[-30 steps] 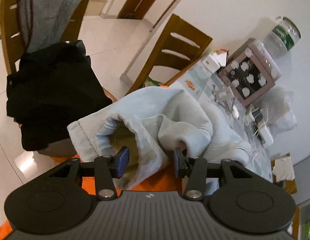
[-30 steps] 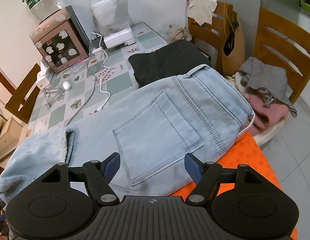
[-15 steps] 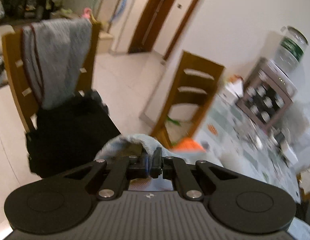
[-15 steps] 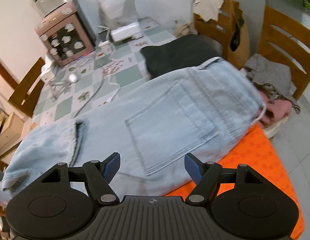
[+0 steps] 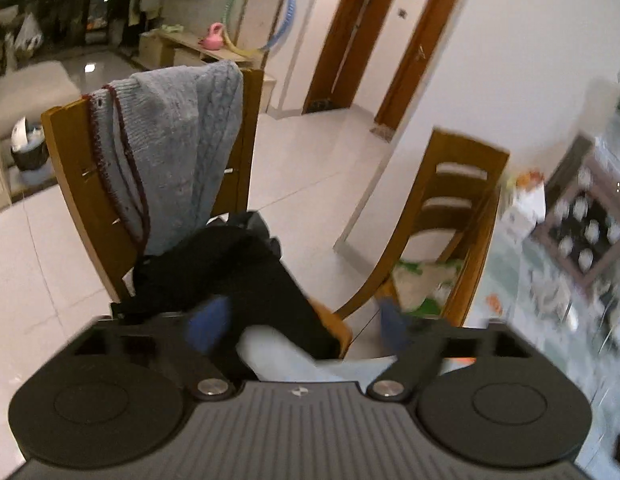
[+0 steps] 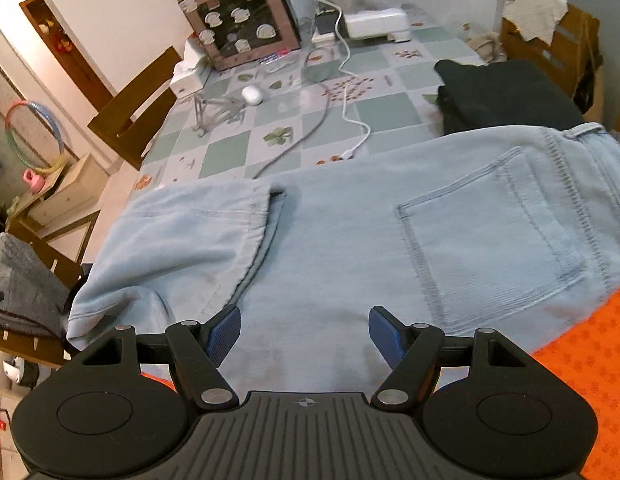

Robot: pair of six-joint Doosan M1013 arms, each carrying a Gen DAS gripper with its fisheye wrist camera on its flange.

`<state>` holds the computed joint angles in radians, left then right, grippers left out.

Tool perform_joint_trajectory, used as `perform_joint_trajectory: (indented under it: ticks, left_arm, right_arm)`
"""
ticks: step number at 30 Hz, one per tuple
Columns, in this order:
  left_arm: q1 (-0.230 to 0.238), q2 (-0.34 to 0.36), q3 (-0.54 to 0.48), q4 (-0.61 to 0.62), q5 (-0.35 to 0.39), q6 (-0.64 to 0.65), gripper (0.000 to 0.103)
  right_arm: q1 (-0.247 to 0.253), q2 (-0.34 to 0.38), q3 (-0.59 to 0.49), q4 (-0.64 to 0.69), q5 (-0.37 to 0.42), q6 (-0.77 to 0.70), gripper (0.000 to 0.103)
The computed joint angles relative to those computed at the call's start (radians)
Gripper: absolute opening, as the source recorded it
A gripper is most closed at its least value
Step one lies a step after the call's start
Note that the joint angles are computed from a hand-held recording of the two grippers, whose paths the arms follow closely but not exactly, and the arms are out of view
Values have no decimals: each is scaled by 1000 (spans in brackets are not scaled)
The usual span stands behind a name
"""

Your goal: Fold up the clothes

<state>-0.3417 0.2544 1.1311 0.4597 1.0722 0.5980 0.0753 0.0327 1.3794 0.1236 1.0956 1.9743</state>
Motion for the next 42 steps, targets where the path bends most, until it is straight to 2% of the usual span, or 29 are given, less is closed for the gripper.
perform_joint_trajectory:
  ticks: [8,13,20,27,34,38,42]
  left_arm:
    - [-52,-8,28,-170,-39,178,91]
    - [-104,4,22,-237,-106,284,92]
    - [-156,57,-45,-359,-129,475,92]
    - [-196,128,-132,-481,-111,608,92]
    - [-234,218,-243,-534,-60,629,93]
    - [-257,283,-327,-530,-19,589,93]
    - [-278,360,-439,-511,51,520,93]
  right_arm:
    - [-13,3,0,-14,22,19,73]
    - [-30,-10,17,-29,29,41,73]
    - [-60,-40,56,-36,27,80,73]
    - [-85,-81,102,-51,24,130,73]
    - [-105,-125,148,-76,20,192,74]
    - [-114,-143,168,-97,27,230,74]
    - [-122,-153,176,-127,42,234,74]
